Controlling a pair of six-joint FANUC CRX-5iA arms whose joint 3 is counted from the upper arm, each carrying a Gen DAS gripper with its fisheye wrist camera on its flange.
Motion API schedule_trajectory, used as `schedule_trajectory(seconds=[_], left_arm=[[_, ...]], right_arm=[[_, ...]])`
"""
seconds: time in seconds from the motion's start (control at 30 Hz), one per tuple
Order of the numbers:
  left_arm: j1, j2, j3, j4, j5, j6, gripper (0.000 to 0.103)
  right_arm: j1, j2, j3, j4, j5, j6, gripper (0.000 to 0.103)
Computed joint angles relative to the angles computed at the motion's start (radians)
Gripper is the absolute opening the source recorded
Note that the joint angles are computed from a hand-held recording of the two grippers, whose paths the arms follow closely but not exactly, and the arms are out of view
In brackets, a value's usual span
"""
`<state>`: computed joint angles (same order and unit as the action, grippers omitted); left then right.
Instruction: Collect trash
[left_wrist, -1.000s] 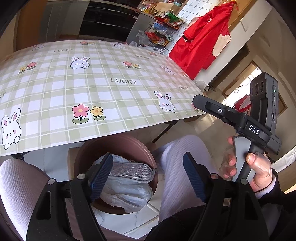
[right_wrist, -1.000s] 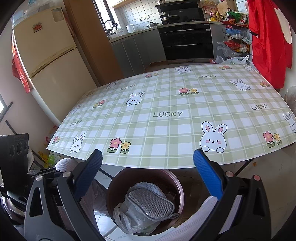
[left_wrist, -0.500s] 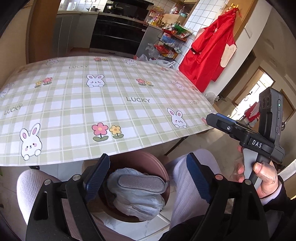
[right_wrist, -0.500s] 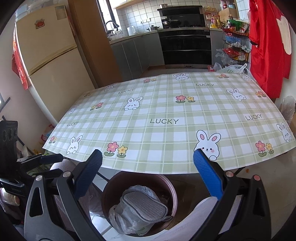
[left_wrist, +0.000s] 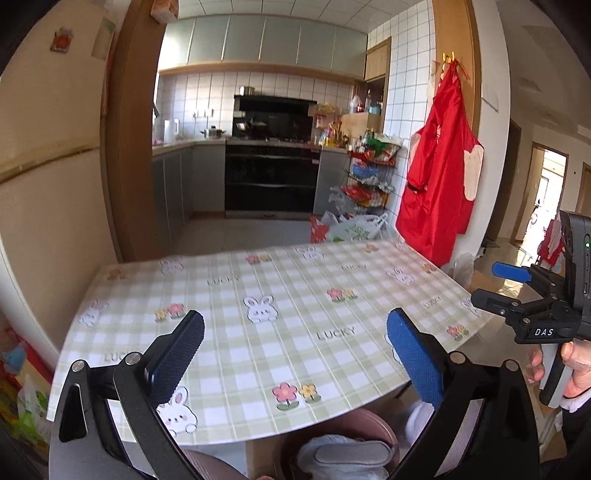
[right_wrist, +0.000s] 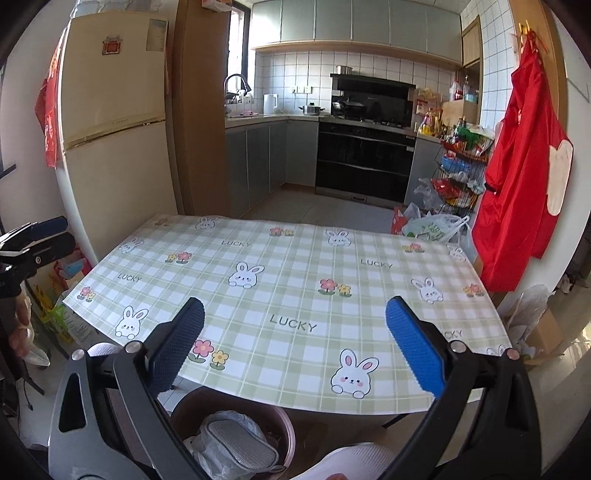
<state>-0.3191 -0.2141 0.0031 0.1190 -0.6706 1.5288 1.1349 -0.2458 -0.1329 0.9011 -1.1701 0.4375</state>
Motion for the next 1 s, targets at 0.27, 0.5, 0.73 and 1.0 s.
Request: schedule_trajectory(seconds=[0.27, 0.5, 0.73, 1.0], left_arm=[[-0.025, 0.004, 0.095, -0.088, 0.031, 0.047, 0.097], [-0.063, 0.017, 0.149, -0.171, 0.002, 0.090, 0.097], [-0.080, 0.031, 0.173, -0.199, -0.029, 0.110, 0.097], [-0.091, 0.036, 0.175, -0.210, -0.035, 0.098, 0.097]], right_arm=[[0.004, 0.018, 0.064, 0.055, -0.021, 0.023, 0.097], [0.010, 0.029, 0.084, 0.051, -0.038, 0.026, 0.097], [0.006, 0.029, 0.083, 0.039, -0.043, 0.018, 0.097], [0.004, 0.027, 0.079, 0.033, -0.046, 0.008, 0.097]])
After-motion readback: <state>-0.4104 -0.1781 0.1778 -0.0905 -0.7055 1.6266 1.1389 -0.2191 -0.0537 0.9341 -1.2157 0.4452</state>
